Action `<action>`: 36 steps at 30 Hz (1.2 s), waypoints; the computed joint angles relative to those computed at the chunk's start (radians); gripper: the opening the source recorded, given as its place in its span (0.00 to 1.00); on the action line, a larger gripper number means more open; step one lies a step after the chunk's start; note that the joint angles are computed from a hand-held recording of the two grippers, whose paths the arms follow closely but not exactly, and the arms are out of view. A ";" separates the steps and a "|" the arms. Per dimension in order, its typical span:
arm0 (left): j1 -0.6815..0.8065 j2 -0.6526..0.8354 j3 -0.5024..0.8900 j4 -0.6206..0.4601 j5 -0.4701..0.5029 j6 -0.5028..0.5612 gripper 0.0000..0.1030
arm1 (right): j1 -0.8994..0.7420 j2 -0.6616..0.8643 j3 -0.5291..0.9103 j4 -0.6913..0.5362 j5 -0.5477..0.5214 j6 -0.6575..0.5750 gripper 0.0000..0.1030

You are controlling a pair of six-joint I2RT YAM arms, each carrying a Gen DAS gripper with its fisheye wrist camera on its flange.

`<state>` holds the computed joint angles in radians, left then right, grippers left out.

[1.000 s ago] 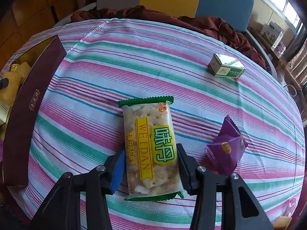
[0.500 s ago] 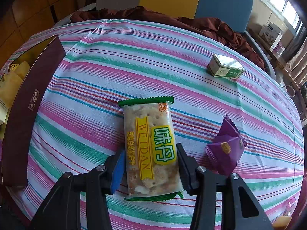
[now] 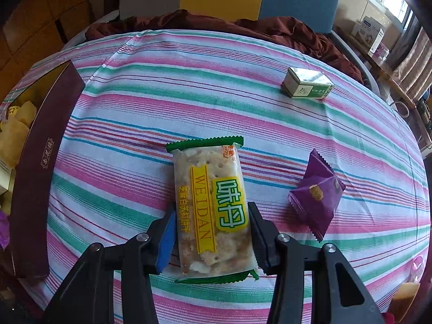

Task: Organize objects
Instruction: 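Carry the WEIDAN cracker pack into the gold tray and open the right tool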

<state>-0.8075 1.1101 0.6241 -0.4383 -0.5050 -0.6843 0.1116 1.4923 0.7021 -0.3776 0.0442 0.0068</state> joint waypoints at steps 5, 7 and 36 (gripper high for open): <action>-0.010 -0.066 -0.040 -0.025 -0.012 -0.020 0.48 | 0.051 -0.070 0.014 -0.046 -0.005 0.060 0.48; -0.011 -0.087 -0.052 -0.033 -0.020 -0.021 0.48 | 0.082 -0.107 0.028 -0.070 -0.005 0.082 0.48; 0.036 -0.346 -0.171 -0.154 -0.039 -0.084 0.50 | 0.691 0.407 0.556 -0.245 0.080 0.348 0.48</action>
<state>-0.7717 0.7642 0.4531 -0.5925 -0.5436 -0.7679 0.8025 1.8989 1.2581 -0.6227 0.1246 0.3543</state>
